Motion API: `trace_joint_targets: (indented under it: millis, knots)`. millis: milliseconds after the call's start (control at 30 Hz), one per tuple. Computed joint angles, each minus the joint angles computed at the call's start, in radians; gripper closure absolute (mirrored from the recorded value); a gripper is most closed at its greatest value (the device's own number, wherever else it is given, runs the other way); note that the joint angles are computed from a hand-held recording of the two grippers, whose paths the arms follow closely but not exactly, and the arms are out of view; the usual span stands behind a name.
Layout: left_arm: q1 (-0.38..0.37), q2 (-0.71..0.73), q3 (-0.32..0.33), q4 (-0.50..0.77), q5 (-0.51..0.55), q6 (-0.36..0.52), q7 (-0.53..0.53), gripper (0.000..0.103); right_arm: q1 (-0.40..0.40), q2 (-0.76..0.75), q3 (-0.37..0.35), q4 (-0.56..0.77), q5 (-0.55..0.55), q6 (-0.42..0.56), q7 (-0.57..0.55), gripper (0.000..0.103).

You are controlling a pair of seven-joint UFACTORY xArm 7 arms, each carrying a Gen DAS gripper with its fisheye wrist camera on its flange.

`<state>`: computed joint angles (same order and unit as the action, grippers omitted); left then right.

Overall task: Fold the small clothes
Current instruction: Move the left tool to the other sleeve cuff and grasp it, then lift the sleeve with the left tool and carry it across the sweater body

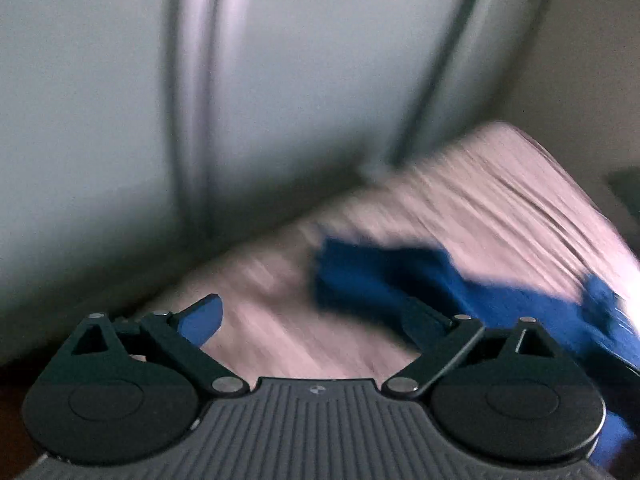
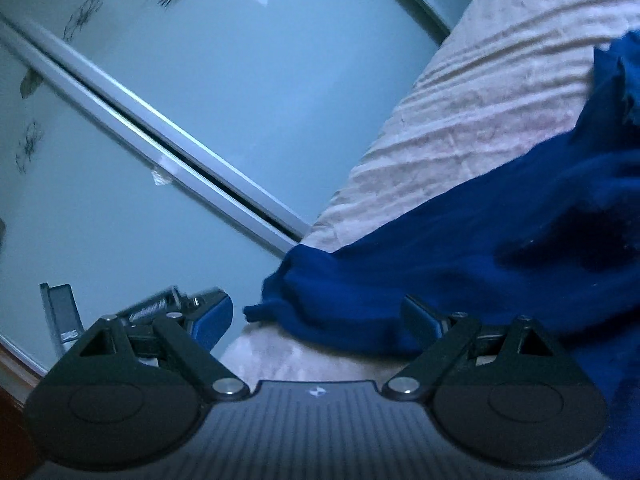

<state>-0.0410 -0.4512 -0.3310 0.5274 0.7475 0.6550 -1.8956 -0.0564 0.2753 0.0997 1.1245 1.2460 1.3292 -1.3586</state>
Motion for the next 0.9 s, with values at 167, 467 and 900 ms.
trace_joint_targets:
  millis: [167, 467, 900]
  knots:
    - [0.069, 0.067, -0.047, 0.010, 0.074, -0.163, -0.191, 0.014, 0.021, -0.095, -0.010, -0.088, -0.003, -0.067, -0.140, 0.011]
    - [0.162, 0.154, -0.073, 0.063, 0.429, -0.190, -0.709, 0.032, 0.018, -0.108, -0.045, -0.119, 0.007, -0.073, -0.168, 0.011]
    - [-0.019, 0.158, -0.003, 0.105, 0.398, 0.104, -0.674, 0.100, 0.005, -0.140, -0.065, -0.150, -0.026, -0.256, -0.295, 0.011]
